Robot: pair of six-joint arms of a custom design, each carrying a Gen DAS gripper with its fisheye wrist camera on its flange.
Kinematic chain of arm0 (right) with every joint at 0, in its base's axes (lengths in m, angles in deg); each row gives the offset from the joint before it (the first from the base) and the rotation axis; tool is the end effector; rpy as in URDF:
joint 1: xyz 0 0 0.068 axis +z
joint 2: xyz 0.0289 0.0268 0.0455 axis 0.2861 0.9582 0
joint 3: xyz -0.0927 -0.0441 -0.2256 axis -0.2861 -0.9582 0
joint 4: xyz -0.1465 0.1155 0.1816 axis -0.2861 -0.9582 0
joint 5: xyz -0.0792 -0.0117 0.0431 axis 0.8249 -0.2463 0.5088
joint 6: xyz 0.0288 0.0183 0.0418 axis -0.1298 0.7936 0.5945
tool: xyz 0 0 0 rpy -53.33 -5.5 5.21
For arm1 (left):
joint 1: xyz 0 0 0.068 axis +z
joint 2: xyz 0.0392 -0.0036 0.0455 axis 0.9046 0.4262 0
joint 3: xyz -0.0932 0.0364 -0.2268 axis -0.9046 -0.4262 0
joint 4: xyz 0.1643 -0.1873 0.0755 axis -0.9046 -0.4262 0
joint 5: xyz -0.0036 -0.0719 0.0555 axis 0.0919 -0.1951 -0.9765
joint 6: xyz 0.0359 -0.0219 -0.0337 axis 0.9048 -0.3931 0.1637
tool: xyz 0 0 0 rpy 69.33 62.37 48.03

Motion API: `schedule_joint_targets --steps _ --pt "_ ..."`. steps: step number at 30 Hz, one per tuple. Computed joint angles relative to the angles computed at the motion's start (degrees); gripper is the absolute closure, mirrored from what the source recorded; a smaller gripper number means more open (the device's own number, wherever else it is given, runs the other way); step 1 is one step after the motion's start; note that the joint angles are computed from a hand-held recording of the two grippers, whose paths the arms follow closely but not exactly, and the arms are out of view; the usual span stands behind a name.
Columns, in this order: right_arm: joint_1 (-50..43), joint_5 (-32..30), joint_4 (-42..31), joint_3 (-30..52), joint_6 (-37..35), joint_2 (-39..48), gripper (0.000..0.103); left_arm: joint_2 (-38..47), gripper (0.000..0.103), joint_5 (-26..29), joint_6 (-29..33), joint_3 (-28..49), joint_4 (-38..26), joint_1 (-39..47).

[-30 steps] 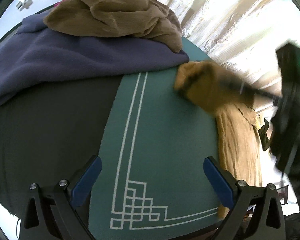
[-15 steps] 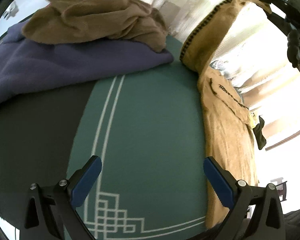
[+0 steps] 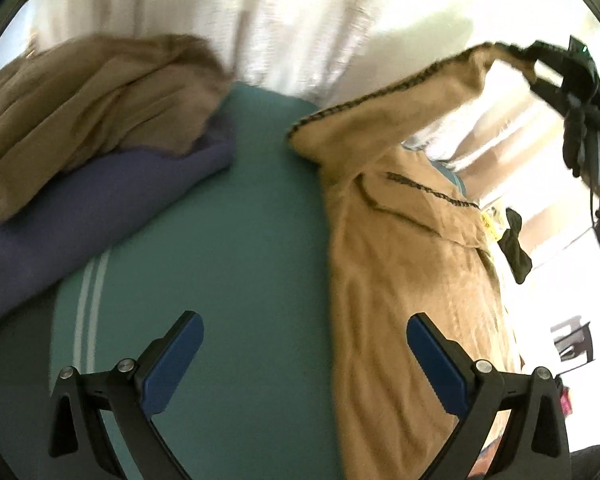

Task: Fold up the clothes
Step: 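Lift the held sleeve and carry it across the sweater body, then lay the sleeve on the body and open the right gripper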

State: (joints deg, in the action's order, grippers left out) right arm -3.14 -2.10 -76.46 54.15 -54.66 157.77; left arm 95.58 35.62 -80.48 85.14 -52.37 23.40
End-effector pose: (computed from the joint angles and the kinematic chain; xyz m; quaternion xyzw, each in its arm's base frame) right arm 0.2651 -0.0669 0.3928 -0.1269 0.8773 0.2834 0.3659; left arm 0.0923 -0.0772 0.1545 -0.0544 0.9384 -0.2049 0.2729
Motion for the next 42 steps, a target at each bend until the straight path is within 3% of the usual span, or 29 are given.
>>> schedule_joint_targets --steps 5,10,15,20,23,28,31,42 --pt "-9.83 -0.82 -2.17 -0.75 -8.95 9.42 0.085 29.47 0.0 1.41 5.78 9.03 19.59 1.84" --pt "-15.23 0.9 -2.14 -0.33 -14.98 17.97 0.085 50.22 0.0 3.08 10.02 20.83 28.64 4.09" --pt "-17.96 4.15 -2.69 0.65 -20.01 24.18 0.085 66.83 0.0 5.2 12.2 33.06 33.24 5.43" --pt "-20.41 7.43 -4.0 4.55 -22.64 30.8 0.082 80.9 0.0 4.69 13.86 45.02 32.38 6.22" --pt "-21.28 11.48 2.39 1.9 -22.63 30.77 0.075 88.0 0.0 3.32 14.1 50.89 30.18 7.09" --pt "-21.9 20.53 16.19 -5.12 -23.84 27.83 0.066 93.73 0.0 0.04 13.96 54.44 26.85 10.36" --pt "-22.41 25.01 23.08 -8.1 -24.05 27.38 0.053 94.62 0.0 0.14 13.52 53.74 26.45 13.71" --pt "-18.9 20.86 22.85 -12.9 -30.74 26.0 0.05 85.92 0.0 4.62 12.97 50.85 34.2 11.73"
